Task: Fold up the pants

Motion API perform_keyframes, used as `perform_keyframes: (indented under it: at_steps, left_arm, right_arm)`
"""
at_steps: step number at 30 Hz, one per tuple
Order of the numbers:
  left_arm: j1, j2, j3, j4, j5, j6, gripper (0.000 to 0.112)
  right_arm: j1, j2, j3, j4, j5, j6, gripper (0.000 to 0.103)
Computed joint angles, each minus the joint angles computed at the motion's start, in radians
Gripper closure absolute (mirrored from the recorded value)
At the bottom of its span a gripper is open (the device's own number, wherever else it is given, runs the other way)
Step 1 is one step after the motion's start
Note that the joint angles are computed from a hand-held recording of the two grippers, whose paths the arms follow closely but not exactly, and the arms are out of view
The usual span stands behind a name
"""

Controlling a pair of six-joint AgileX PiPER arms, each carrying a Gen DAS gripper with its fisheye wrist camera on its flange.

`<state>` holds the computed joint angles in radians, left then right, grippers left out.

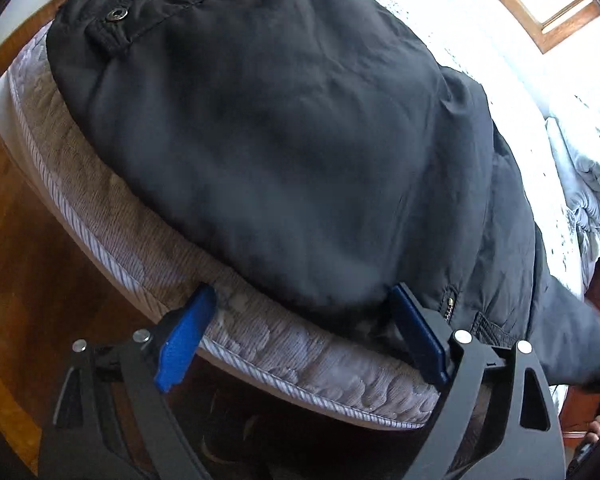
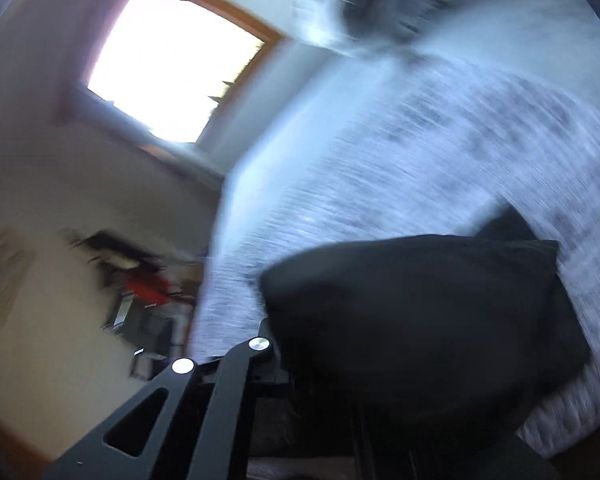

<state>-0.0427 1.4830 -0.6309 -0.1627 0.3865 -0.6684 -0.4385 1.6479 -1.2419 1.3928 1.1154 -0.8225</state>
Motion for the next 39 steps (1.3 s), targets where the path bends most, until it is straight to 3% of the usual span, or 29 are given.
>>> perform_keyframes:
  at_steps: [2, 4, 8, 10, 12, 15, 21, 25, 28, 30, 35, 39]
  left_arm:
    - [-0.012, 0.002, -0.004, 0.040, 0.005, -0.042, 0.023]
    - [-0.019, 0.013, -0.011, 0.066, 0.005, -0.071, 0.023]
    - [-0.020, 0.007, -0.009, 0.096, 0.021, -0.102, 0.022]
    - [-0.026, 0.019, -0.025, 0.108, 0.032, -0.117, 0.022]
    - [-0.027, 0.020, -0.031, 0.106, 0.042, -0.118, 0.022]
    - [-0.032, 0.023, -0.055, 0.115, 0.079, -0.139, 0.022]
    - [-0.028, -0.056, -0.040, 0.137, 0.176, -0.163, 0.022]
    - [0.002, -0.124, -0.013, 0.166, 0.243, -0.189, 0.021]
    - [0.083, -0.157, 0.014, 0.077, 0.237, -0.091, 0.021]
    - [0.114, -0.175, 0.016, 0.111, 0.276, -0.137, 0.021]
    - [0.226, -0.235, 0.043, 0.048, 0.263, -0.032, 0.021]
    - [0.290, -0.187, 0.017, -0.011, 0.250, 0.080, 0.021]
  right_arm:
    - [-0.038, -0.027, 0.059, 0.061, 0.040, -0.093, 0.100]
    - [-0.066, -0.009, 0.109, 0.032, 0.025, -0.077, 0.100]
    - [-0.086, 0.086, 0.182, -0.199, -0.107, 0.041, 0.097]
    - [-0.097, 0.126, 0.237, -0.281, -0.170, 0.051, 0.085]
    - [-0.140, 0.149, 0.286, -0.246, -0.145, -0.005, 0.076]
    - [-0.215, 0.132, 0.357, -0.199, -0.095, -0.093, 0.051]
    - [-0.355, 0.123, 0.403, -0.212, 0.037, -0.128, 0.039]
    - [-0.389, 0.167, 0.393, -0.201, 0.081, -0.104, 0.036]
    - [-0.370, 0.201, 0.387, -0.189, 0.070, -0.114, 0.035]
    - [-0.350, 0.199, 0.397, -0.171, 0.055, -0.114, 0.034]
    - [-0.254, 0.244, 0.360, -0.107, -0.011, -0.086, 0.034]
    - [-0.172, 0.254, 0.313, -0.107, -0.090, -0.029, 0.034]
